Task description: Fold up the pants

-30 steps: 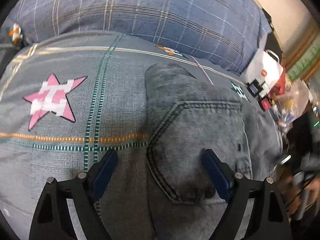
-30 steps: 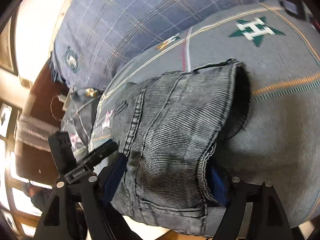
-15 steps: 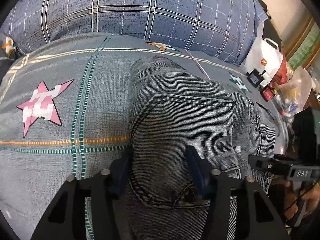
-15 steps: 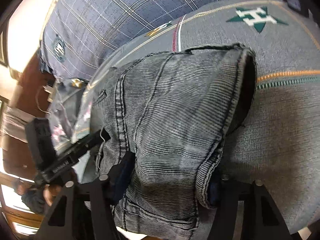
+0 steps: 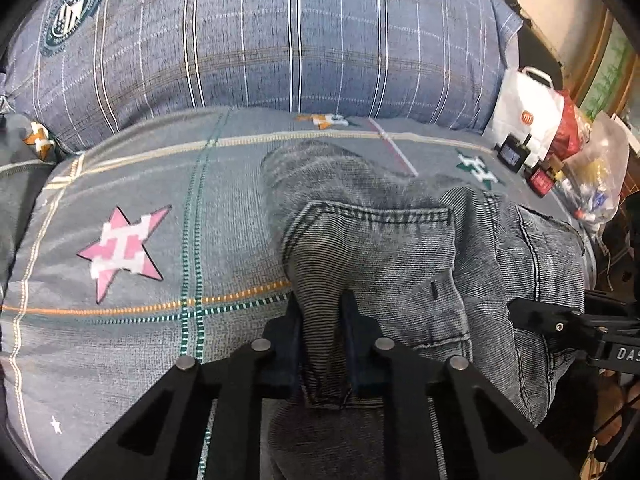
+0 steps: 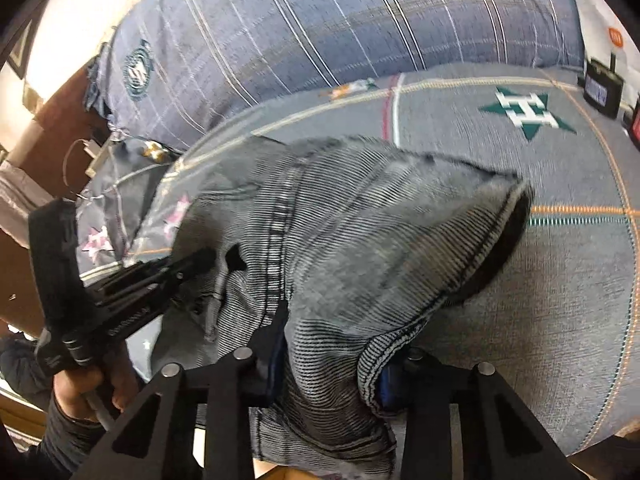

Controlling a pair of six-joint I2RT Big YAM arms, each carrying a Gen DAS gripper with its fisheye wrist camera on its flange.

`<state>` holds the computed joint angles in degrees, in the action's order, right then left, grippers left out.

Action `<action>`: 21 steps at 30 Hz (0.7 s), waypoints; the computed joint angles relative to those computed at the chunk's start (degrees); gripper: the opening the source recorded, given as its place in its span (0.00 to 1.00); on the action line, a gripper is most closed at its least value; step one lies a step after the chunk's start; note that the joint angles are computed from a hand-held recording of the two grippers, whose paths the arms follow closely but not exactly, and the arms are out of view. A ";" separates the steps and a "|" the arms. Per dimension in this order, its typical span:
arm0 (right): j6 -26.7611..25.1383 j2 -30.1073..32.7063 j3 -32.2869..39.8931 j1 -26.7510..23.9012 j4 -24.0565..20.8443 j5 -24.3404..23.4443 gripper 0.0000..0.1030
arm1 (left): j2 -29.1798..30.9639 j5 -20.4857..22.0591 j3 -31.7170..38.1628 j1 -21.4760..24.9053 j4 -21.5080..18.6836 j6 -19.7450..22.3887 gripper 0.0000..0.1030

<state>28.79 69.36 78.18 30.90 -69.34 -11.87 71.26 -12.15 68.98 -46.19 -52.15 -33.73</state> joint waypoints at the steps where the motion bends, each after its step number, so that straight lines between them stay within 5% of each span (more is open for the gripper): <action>1: -0.20 -0.08 0.97 0.46 -0.16 0.40 0.35 | -0.54 0.34 0.11 -0.15 0.26 0.05 0.14; 10: -1.82 1.31 9.31 2.73 -0.78 2.39 0.34 | -3.00 -5.23 3.10 -2.50 -0.05 2.38 0.12; 21: -1.28 4.01 11.77 2.96 5.19 1.48 0.34 | -7.10 -11.01 0.45 1.00 0.37 2.13 0.12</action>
<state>27.51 73.37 89.95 33.86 -64.15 -10.39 64.16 -23.15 69.44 -45.19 -51.77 -31.60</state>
